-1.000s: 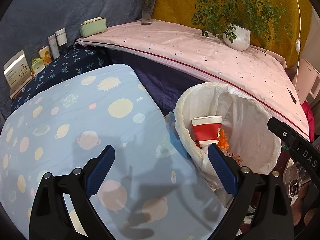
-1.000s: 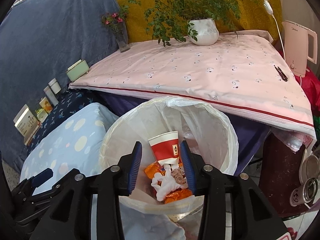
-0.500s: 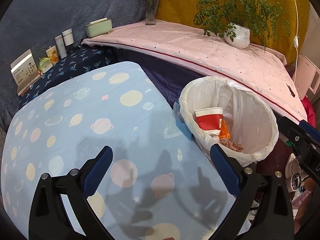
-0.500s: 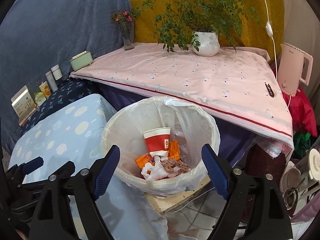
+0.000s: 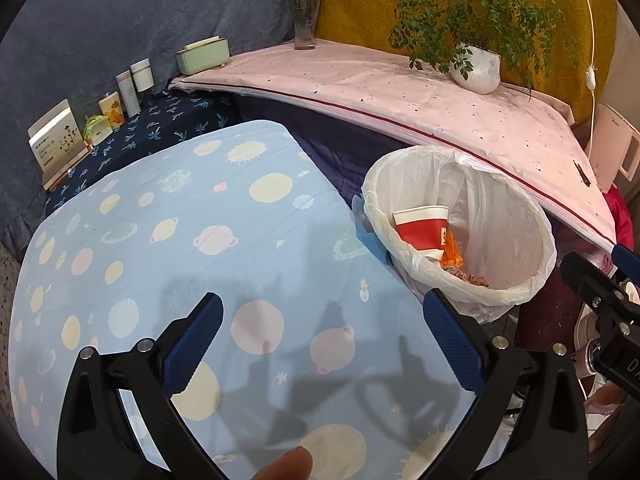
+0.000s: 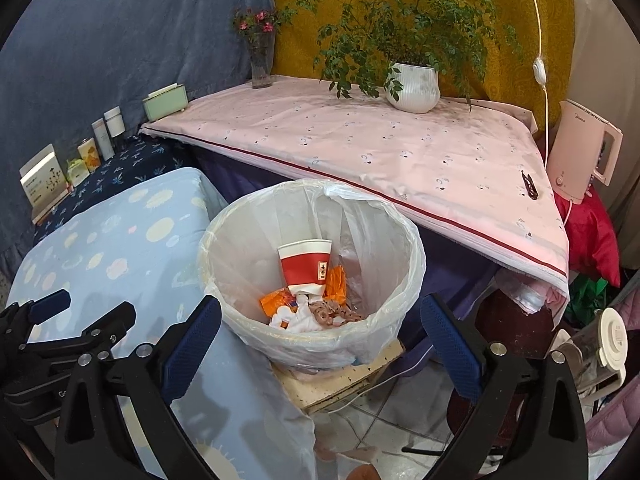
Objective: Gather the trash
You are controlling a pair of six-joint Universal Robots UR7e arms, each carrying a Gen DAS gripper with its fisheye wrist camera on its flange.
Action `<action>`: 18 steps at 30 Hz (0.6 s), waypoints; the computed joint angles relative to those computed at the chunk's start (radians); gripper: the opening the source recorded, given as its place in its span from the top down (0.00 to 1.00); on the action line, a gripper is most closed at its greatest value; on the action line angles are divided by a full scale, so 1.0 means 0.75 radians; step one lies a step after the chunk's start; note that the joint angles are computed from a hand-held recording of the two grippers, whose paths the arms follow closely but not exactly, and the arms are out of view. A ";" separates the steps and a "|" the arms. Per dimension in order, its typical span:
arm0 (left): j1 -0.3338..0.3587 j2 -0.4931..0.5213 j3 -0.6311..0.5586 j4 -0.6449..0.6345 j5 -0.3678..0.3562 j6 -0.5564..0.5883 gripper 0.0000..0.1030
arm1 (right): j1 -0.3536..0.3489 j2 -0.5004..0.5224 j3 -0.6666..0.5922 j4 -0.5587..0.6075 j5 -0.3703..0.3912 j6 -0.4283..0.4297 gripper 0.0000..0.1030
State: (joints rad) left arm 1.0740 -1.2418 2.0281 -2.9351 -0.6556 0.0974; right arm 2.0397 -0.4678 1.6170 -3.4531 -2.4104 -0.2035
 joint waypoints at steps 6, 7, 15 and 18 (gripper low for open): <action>-0.007 0.000 0.014 0.001 0.020 -0.010 0.07 | 0.004 0.002 0.003 0.007 -0.022 -0.020 0.07; -0.009 0.001 0.014 0.002 0.024 -0.009 0.07 | 0.007 0.008 0.001 -0.005 -0.033 -0.039 0.07; -0.015 -0.001 0.012 0.039 0.031 -0.033 0.07 | 0.011 0.013 0.004 -0.023 -0.049 -0.069 0.07; -0.021 -0.002 0.017 0.045 0.035 -0.040 0.07 | 0.010 0.012 0.007 -0.022 -0.051 -0.069 0.07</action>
State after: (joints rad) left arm 1.0582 -1.2430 2.0406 -2.9012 -0.6295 0.0674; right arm 2.0475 -0.4588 1.6222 -3.4698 -2.4485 -0.2555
